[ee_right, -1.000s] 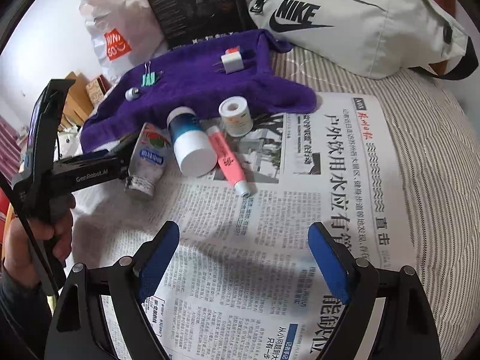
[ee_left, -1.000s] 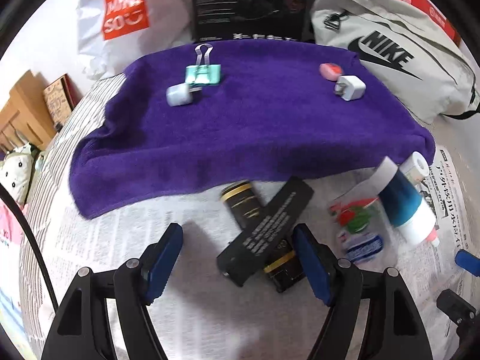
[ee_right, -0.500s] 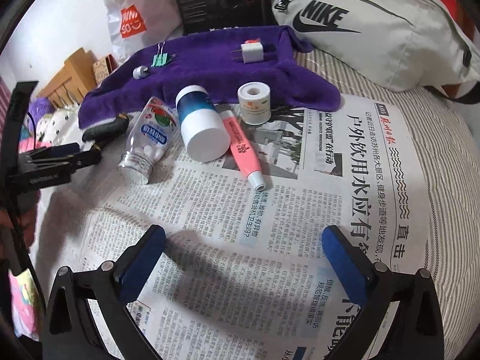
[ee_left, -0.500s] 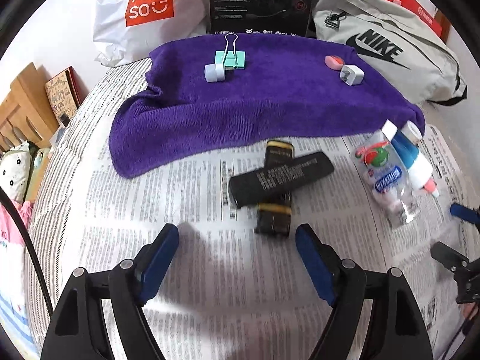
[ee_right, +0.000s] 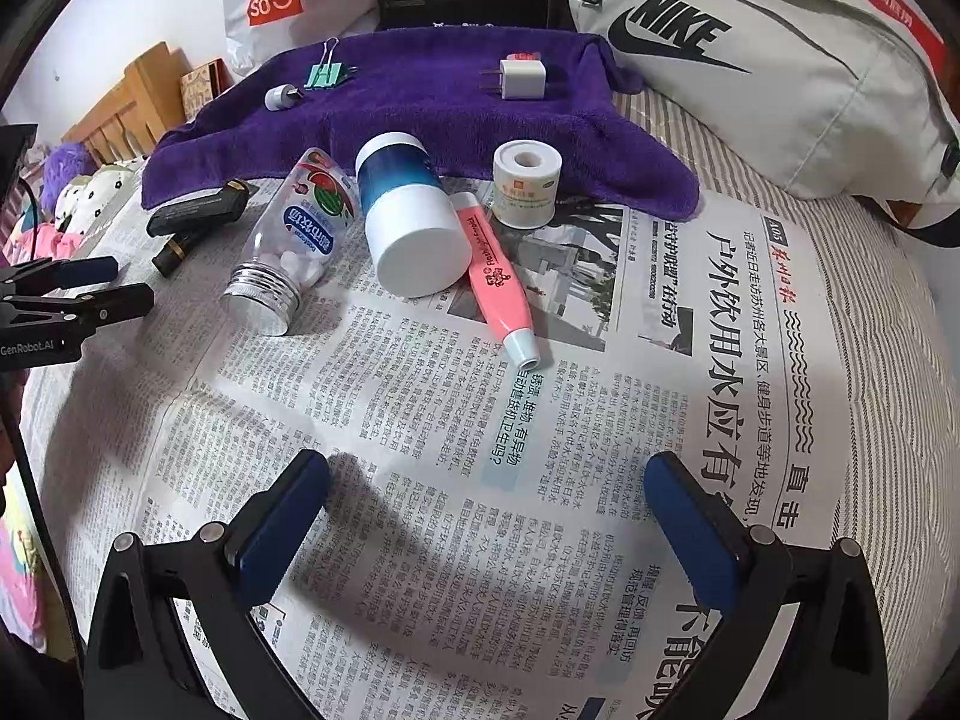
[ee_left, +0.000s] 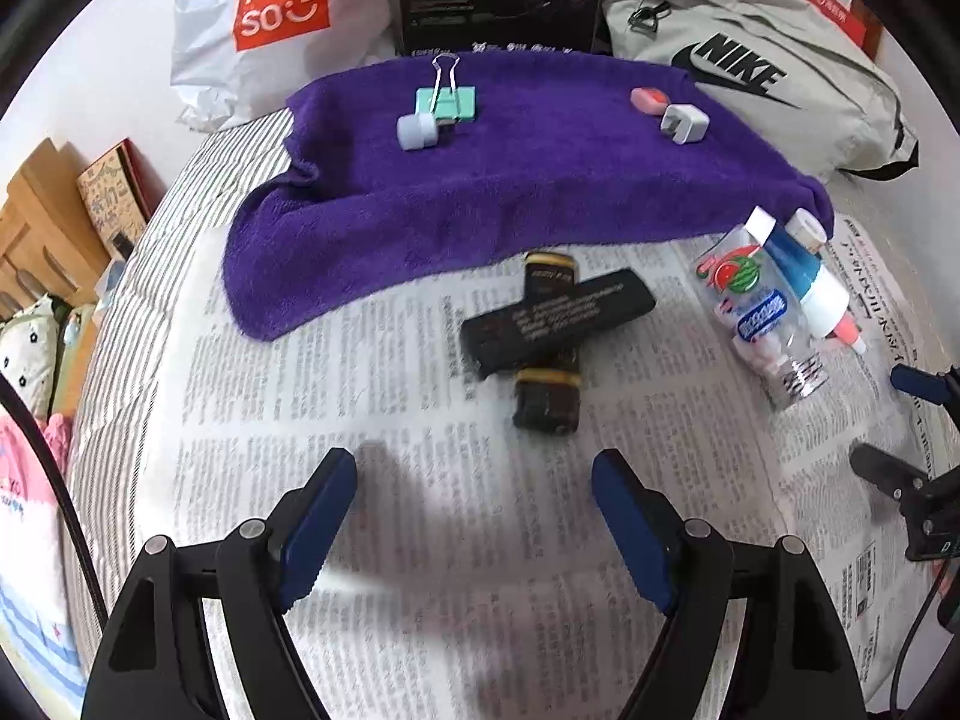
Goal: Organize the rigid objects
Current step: 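Open both tools and withdraw them back over the newspaper, then grasp black Grand Reserve tube with left tool while right tool grasps white tape roll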
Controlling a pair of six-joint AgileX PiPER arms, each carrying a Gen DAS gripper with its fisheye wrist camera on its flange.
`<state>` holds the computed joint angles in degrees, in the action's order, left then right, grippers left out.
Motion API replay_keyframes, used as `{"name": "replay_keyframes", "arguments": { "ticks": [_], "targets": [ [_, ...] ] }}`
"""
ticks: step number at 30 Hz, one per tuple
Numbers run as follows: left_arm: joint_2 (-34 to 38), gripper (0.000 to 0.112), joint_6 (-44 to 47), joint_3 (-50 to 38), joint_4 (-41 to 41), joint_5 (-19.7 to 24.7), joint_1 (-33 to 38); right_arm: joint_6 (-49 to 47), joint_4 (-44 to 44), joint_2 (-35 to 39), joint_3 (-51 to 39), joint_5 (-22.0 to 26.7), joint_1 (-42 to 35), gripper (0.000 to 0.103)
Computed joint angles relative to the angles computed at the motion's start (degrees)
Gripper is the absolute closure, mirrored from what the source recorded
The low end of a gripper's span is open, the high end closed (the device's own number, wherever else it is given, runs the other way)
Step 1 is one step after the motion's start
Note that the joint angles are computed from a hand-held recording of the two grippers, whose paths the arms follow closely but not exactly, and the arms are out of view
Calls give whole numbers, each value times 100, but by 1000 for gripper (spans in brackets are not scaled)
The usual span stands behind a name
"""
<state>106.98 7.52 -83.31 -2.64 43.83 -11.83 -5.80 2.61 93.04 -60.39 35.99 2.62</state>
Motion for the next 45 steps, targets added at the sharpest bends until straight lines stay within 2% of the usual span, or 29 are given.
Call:
{"name": "replay_keyframes", "arguments": {
  "ticks": [4,8,12,16,17,18,21,26,31,33,35,38,42,45],
  "targets": [
    [213,32,50,-237,-156,-111,49,-265,162,-103,159,-174,-36,0],
    [487,34,510,-564,-569,-169,137,-802,655,-3,-148,299,-252,0],
    [509,37,866,-502,-850,-396,80,-1457,1734,156,-461,700,-731,0],
    [463,62,516,-434,-478,-605,-138,-1993,2802,252,-537,972,-1241,0],
    [476,78,551,-492,-537,-557,-126,-2013,2931,301,-609,1085,-1323,0],
    [495,88,619,-562,-608,-470,-105,-1967,2951,345,-684,1186,-1347,0],
    [561,89,896,-758,-928,-146,9,-1745,2859,449,-947,1474,-1362,0],
    [449,89,918,-713,-875,87,77,-1661,2890,377,-893,1444,-1336,0],
    [45,89,666,-258,-298,-73,160,-1508,2783,238,-730,1303,-1326,0],
    [-172,90,588,-34,46,-273,122,-1443,2623,165,-660,1230,-1279,0],
    [-201,90,680,-60,-48,-198,136,-1470,2584,141,-605,1195,-1271,0],
    [-6,90,1112,-320,-759,86,189,-1415,2521,141,-559,1107,-1221,0],
    [316,90,836,-552,-515,93,-90,-1324,2502,170,-580,1042,-1140,0],
    [236,88,839,-342,-436,-139,-114,-1340,2485,154,-575,1063,-1100,0]
  ]
}}
